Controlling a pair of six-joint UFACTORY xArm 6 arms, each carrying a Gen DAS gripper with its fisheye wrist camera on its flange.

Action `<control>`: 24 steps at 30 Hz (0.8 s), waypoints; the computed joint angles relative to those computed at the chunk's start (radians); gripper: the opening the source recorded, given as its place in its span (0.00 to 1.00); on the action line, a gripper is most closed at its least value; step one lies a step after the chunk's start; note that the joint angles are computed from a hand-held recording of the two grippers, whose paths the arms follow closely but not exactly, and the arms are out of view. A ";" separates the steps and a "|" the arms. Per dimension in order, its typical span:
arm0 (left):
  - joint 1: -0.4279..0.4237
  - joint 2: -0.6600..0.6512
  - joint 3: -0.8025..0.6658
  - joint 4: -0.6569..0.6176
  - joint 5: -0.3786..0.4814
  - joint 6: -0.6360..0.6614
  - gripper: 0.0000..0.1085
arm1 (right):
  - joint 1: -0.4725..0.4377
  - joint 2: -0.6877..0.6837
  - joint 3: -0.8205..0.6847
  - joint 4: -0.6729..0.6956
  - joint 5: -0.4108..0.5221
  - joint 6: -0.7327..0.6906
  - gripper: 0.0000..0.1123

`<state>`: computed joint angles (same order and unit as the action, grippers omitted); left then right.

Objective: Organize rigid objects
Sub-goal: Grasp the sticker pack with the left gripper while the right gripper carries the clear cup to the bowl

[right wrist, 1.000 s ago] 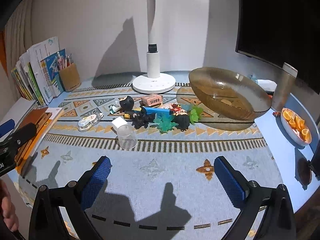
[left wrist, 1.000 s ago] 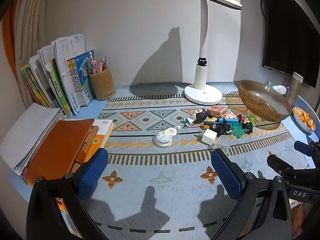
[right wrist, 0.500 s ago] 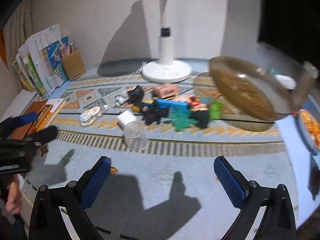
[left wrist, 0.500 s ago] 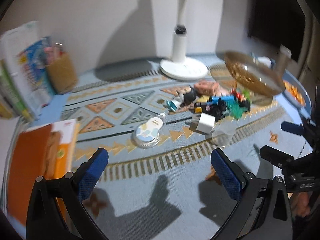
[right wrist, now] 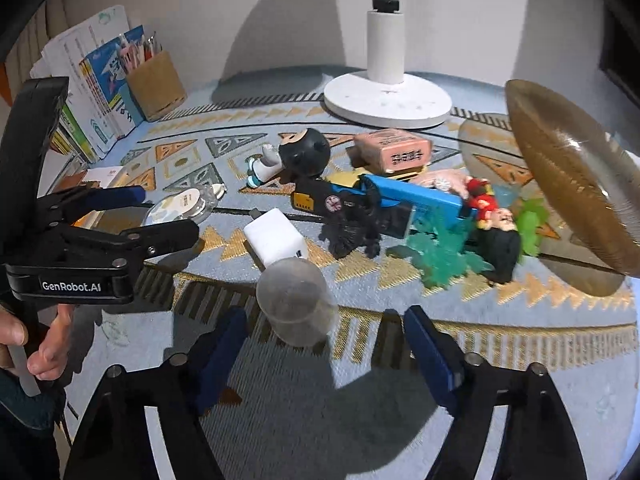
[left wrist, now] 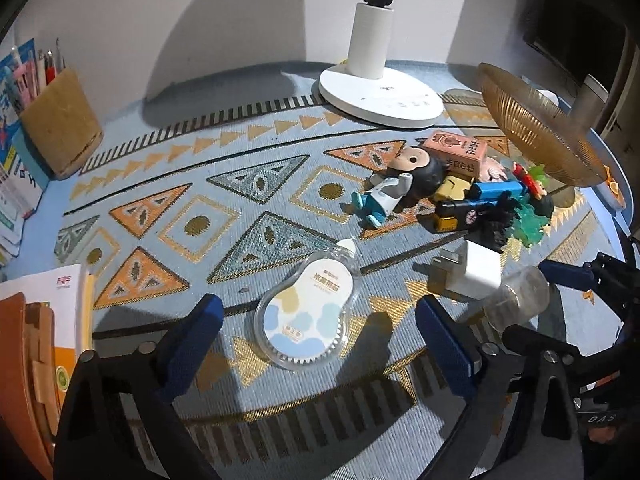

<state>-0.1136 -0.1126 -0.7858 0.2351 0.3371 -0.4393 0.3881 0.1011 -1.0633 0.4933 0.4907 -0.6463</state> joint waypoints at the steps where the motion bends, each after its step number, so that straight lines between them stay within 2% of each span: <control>1: 0.001 0.001 0.000 0.004 -0.001 -0.003 0.85 | 0.002 0.004 -0.001 0.001 -0.005 -0.002 0.66; 3: 0.003 0.012 -0.009 -0.013 0.002 0.016 0.78 | 0.006 0.012 -0.004 -0.003 -0.018 0.004 0.66; 5: -0.001 0.027 -0.019 -0.040 0.004 0.043 0.56 | 0.006 0.019 -0.012 0.011 -0.008 -0.006 0.59; 6: -0.003 0.033 -0.026 -0.021 0.014 0.026 0.50 | 0.007 0.023 -0.014 0.009 -0.009 -0.006 0.55; 7: -0.003 0.035 -0.030 0.040 0.020 -0.023 0.44 | 0.010 0.020 -0.008 0.016 -0.024 -0.022 0.42; 8: -0.004 0.035 -0.028 0.058 0.015 -0.042 0.43 | 0.010 0.020 -0.013 0.053 -0.010 -0.067 0.32; 11: -0.009 -0.003 0.007 0.011 -0.028 -0.036 0.43 | -0.010 -0.008 -0.008 0.178 0.018 -0.177 0.33; 13: -0.022 -0.036 0.016 0.066 -0.028 -0.090 0.43 | -0.029 -0.035 -0.003 0.238 0.040 -0.227 0.33; 18: -0.070 -0.097 0.012 0.079 -0.047 -0.128 0.43 | -0.080 -0.108 0.009 0.290 0.046 -0.254 0.33; 21: -0.109 -0.113 -0.034 0.140 -0.032 -0.182 0.43 | -0.131 -0.146 -0.007 0.316 0.045 -0.264 0.33; 24: -0.150 -0.098 -0.108 0.142 -0.047 -0.183 0.43 | -0.184 -0.169 -0.048 0.334 0.044 -0.265 0.33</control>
<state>-0.2631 -0.2107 -0.8935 0.3774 0.2897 -0.6225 0.2041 -0.0675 -1.1109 0.8268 0.5342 -0.9111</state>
